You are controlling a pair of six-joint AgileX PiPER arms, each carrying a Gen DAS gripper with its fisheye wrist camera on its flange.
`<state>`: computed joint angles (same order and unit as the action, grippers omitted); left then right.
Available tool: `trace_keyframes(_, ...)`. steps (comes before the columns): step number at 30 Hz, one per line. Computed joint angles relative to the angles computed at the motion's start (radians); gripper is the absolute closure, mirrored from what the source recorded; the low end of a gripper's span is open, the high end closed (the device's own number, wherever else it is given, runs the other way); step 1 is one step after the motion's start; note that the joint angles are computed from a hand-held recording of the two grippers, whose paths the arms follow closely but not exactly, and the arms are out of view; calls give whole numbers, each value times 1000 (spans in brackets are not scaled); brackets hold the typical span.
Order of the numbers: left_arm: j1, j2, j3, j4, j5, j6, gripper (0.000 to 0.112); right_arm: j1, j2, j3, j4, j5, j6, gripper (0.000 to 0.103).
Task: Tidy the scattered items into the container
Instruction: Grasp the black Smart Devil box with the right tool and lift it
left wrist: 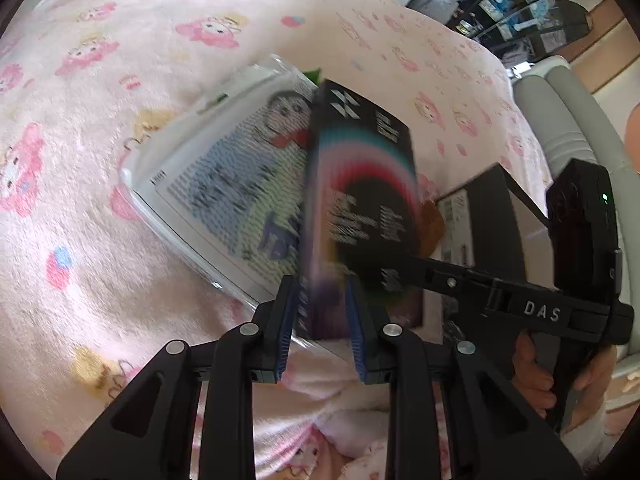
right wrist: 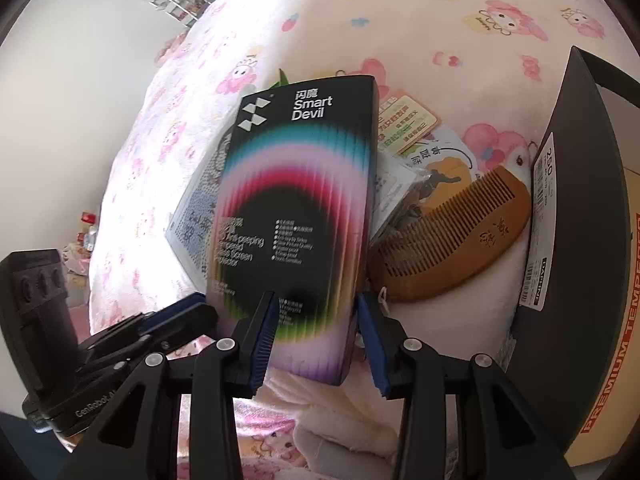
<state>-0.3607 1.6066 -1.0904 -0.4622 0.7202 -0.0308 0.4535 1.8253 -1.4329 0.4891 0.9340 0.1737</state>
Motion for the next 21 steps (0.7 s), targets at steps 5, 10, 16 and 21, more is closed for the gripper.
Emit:
trace_keyframes(5, 62, 97, -41, -198, -8, 169, 82, -27, 73, -104, 7, 59, -12, 65)
trace_keyframes(10, 61, 68, -65, -184, 54, 138, 77, -17, 23, -115, -13, 63, -12, 69)
trace_keyframes(16, 36, -79, -51, -218, 108, 128, 77, -54, -130, -114, -44, 73, 33, 70)
trace_keyframes(21, -54, -141, -72, -203, 84, 45, 77, -65, -311, 20, -66, 32, 50, 70)
